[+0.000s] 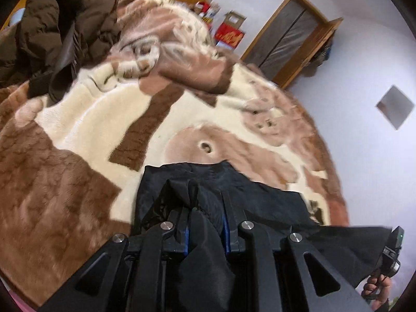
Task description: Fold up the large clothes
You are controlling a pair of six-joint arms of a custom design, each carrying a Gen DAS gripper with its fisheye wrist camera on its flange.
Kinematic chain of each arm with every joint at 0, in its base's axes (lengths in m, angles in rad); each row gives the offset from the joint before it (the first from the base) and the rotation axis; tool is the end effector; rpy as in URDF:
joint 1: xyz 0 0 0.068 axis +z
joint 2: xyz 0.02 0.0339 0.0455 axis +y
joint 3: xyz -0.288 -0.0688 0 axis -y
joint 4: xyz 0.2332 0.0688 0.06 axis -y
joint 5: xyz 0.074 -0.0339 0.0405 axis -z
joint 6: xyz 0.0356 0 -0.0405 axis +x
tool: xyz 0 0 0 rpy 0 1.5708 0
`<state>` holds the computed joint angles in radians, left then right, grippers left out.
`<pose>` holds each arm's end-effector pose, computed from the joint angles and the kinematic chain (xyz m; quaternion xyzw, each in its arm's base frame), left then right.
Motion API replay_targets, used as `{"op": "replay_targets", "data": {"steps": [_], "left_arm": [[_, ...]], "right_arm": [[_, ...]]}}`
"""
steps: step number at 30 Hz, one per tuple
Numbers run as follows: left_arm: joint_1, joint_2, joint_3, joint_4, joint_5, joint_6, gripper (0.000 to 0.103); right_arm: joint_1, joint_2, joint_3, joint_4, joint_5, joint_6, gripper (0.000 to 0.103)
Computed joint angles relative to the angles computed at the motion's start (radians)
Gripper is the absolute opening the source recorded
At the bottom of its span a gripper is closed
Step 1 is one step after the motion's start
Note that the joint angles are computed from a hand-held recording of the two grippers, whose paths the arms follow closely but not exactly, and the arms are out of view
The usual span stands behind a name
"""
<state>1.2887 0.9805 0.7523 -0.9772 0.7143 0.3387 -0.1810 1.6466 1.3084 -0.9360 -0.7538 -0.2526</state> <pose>0.0604 0.1246 0.2642 -0.3649 0.8484 -0.1124 0.3668 0.3102 -0.0320 0.2843 -0.0873 0.9171 0.3259 0.2125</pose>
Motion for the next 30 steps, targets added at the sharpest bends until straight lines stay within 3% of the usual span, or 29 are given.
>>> {"op": "replay_targets", "data": {"steps": [3, 6, 8, 12, 14, 17, 19, 25, 28, 30], "left_arm": [[-0.181, 0.107, -0.086, 0.259, -0.127, -0.198, 0.022], [-0.255, 0.204, -0.131, 0.401, -0.174, -0.277, 0.026], [-0.262, 0.233, -0.146, 0.439, -0.165, -0.285, 0.027], [-0.241, 0.239, -0.121, 0.400, -0.119, -0.263, 0.037], [-0.193, 0.223, -0.087, 0.335, -0.062, -0.230, 0.047], [-0.113, 0.180, -0.028, 0.241, 0.031, -0.191, 0.062], [-0.076, 0.155, 0.010, 0.198, 0.070, -0.195, 0.069], [-0.107, -0.024, 0.032, 0.182, 0.017, -0.221, 0.073], [-0.265, -0.132, -0.028, 0.206, -0.057, -0.243, 0.073], [-0.463, -0.172, -0.099, 0.276, -0.185, -0.311, 0.073]], "right_arm": [[0.075, 0.141, 0.056, 0.053, 0.068, 0.081, 0.021], [0.103, 0.252, 0.103, 0.074, 0.077, 0.140, 0.025], [0.106, 0.295, 0.124, 0.074, 0.059, 0.156, 0.029], [0.078, 0.336, 0.207, -0.023, -0.018, 0.133, 0.043], [0.045, 0.335, 0.253, -0.085, -0.104, 0.121, 0.063], [0.018, 0.312, 0.306, -0.138, -0.154, 0.109, 0.064], [0.006, 0.259, 0.284, -0.094, -0.147, 0.123, 0.064], [0.031, 0.009, 0.073, 0.152, -0.046, 0.112, 0.064], [0.106, -0.097, -0.083, 0.251, 0.050, 0.036, 0.064], [0.159, -0.117, -0.168, 0.302, 0.116, -0.008, 0.064]]}}
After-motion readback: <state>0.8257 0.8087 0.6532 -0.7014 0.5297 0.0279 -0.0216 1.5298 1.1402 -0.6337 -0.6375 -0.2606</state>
